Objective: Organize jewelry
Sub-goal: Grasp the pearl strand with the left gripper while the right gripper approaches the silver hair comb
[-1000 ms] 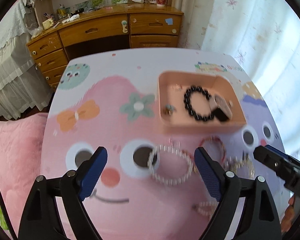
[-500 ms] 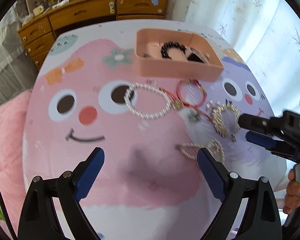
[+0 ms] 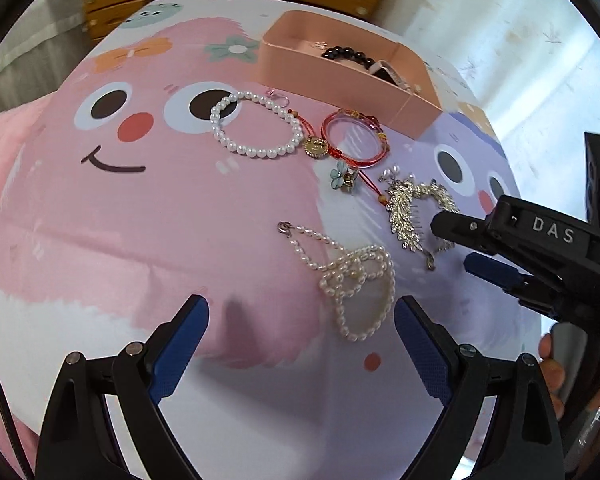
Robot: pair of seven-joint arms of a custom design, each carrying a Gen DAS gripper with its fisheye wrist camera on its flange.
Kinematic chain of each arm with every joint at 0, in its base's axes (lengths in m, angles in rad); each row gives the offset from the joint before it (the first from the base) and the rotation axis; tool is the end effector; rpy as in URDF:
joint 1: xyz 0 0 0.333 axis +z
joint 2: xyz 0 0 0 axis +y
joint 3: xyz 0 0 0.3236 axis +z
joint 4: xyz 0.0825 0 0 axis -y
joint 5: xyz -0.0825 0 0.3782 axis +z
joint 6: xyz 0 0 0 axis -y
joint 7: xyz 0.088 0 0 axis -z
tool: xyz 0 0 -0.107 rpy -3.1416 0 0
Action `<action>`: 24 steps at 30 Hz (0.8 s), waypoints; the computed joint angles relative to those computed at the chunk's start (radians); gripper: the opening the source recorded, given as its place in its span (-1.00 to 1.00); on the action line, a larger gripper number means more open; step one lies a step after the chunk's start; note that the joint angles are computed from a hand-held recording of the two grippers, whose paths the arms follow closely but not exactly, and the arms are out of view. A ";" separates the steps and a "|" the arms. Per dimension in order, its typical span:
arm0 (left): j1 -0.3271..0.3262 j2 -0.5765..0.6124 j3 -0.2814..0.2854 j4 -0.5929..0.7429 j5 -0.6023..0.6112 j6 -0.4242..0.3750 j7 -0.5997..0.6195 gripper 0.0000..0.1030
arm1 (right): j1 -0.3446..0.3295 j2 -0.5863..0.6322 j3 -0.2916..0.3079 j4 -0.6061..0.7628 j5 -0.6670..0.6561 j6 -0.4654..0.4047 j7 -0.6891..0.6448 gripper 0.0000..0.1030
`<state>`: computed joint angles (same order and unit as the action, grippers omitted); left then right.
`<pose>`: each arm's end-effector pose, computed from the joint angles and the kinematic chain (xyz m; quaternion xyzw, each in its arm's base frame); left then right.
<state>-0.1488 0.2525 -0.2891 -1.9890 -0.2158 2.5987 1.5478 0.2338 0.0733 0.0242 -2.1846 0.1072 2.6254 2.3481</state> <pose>0.5739 -0.2533 0.3913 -0.6084 0.7659 -0.2078 0.0046 0.5530 0.1431 0.4052 -0.4571 0.8698 -0.0141 0.1853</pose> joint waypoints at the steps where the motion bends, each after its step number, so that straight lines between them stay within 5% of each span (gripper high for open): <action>1: -0.018 0.006 0.008 -0.001 0.027 0.010 -0.038 0.80 | -0.005 0.004 0.000 0.007 0.011 -0.007 -0.040 0.25; 13: -0.189 0.035 0.125 0.010 0.551 0.049 -0.644 0.77 | -0.034 0.061 -0.001 0.111 0.070 -0.127 -0.466 0.06; 24: -0.183 0.018 0.101 -0.013 0.668 0.061 -0.755 0.17 | -0.032 0.086 -0.006 0.152 0.061 -0.169 -0.674 0.03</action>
<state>-0.3317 0.2709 -0.1885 -2.0022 0.4525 2.6595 0.7923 0.2016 0.1598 0.0181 -2.0326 0.1685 2.4568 1.6745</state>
